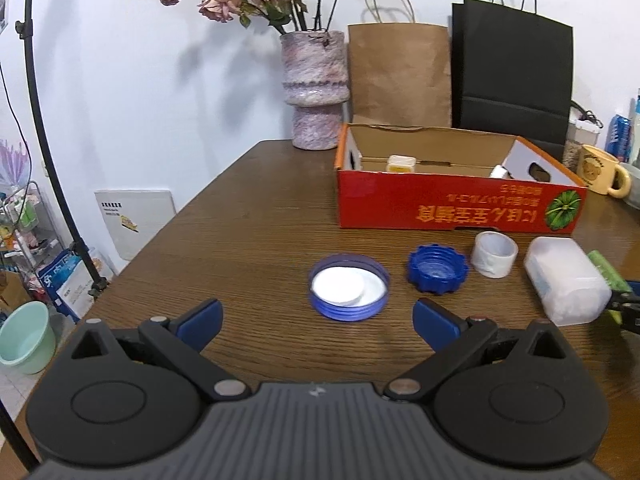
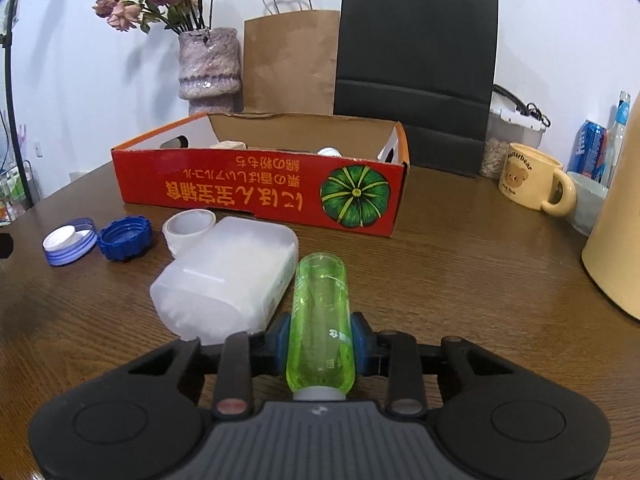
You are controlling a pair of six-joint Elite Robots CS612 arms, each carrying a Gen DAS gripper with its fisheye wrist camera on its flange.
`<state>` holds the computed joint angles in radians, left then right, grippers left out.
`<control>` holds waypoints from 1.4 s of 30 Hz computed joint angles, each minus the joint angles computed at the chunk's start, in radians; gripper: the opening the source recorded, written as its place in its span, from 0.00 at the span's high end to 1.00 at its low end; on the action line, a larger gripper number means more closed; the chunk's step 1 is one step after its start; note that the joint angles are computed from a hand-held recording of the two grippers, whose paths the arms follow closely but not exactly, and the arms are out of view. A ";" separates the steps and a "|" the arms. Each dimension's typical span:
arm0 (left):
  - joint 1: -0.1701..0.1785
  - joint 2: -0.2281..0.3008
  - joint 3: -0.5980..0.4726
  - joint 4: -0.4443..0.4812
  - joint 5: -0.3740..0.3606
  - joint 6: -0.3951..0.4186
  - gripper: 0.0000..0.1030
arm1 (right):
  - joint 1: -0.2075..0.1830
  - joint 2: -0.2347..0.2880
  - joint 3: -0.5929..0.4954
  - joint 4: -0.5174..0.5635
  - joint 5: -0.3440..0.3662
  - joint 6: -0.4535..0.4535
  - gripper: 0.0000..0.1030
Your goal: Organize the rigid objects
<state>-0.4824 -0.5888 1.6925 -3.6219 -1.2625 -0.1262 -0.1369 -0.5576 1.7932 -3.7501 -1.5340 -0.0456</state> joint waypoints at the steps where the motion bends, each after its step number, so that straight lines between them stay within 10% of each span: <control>1: 0.002 0.002 -0.003 -0.002 0.000 0.003 0.00 | 0.000 0.001 0.001 -0.010 -0.001 0.002 0.71; 8: 0.012 0.020 -0.039 -0.015 -0.026 0.050 0.04 | 0.007 0.008 0.003 -0.080 -0.032 0.025 0.71; 24: 0.024 0.076 -0.171 0.167 -0.068 0.064 0.57 | 0.010 0.013 0.009 -0.174 -0.029 0.070 0.70; 42: 0.021 0.081 -0.159 0.094 -0.054 0.085 0.60 | 0.016 0.015 0.016 -0.215 -0.032 0.083 0.71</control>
<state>-0.4615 -0.5075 1.5337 -3.5275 -1.3165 -0.0411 -0.1213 -0.5429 1.8092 -3.9652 -1.5662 0.0375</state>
